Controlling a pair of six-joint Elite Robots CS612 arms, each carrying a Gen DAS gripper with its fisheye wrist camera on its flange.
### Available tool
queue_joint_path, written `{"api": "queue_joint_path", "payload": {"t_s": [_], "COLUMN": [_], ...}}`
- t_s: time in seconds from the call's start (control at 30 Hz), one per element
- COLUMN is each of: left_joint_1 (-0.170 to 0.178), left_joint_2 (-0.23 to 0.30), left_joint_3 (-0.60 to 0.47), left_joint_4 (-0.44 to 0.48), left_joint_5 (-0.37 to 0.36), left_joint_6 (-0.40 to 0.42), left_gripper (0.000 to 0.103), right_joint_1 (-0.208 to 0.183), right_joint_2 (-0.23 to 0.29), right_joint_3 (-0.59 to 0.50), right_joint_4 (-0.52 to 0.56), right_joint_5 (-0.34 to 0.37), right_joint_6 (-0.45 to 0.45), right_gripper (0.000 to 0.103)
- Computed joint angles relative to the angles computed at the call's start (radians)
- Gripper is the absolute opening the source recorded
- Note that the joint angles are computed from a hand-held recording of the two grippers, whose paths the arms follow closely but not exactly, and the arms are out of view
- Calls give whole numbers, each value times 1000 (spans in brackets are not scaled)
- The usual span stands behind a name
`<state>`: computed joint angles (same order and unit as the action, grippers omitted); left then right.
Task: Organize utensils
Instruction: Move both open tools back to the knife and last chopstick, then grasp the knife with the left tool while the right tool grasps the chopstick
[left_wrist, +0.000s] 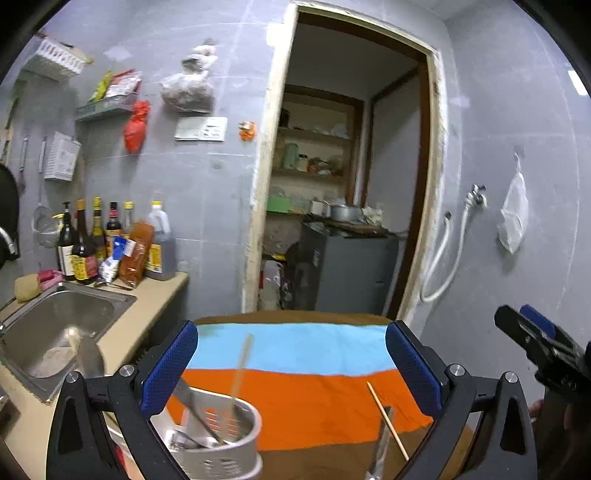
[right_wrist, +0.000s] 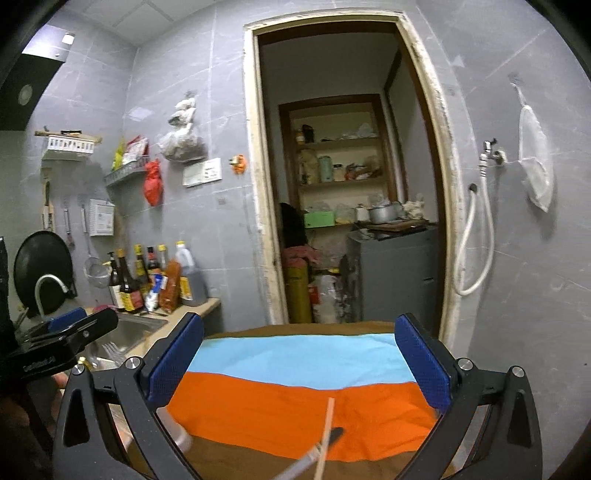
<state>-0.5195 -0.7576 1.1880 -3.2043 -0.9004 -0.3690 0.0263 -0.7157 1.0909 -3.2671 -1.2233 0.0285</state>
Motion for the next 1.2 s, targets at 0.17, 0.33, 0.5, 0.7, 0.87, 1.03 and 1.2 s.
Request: {"api": "queue_joint_path", "payload": {"t_s": [0.17, 0.33, 0.5, 0.7, 0.87, 1.03, 1.2], "left_joint_1": [-12, -16, -15, -8, 2, 10, 19], "left_joint_2": [27, 52, 78, 111, 135, 146, 156], "left_joint_3": [-35, -67, -100, -134, -170, -189, -210], "left_joint_4": [51, 107, 182, 270, 385, 464, 515], "left_joint_5": [-31, -77, -109, -151, -222, -284, -337], "left_joint_6": [-9, -33, -59, -98, -122, -123, -136], "left_gripper": [102, 102, 102, 102, 102, 102, 99], "right_joint_1": [-26, -45, -63, -77, -79, -67, -49], "right_joint_2": [9, 20, 40, 92, 141, 196, 263], "right_joint_3": [-9, -12, -27, -89, -155, -240, -368], "right_joint_4": [42, 94, 161, 281, 404, 549, 750], "right_joint_5": [-15, -31, -29, 15, 74, 125, 182], "right_joint_6": [-11, -21, -35, -52, -70, -132, -230], "right_gripper": [102, 102, 102, 102, 102, 96, 66]}}
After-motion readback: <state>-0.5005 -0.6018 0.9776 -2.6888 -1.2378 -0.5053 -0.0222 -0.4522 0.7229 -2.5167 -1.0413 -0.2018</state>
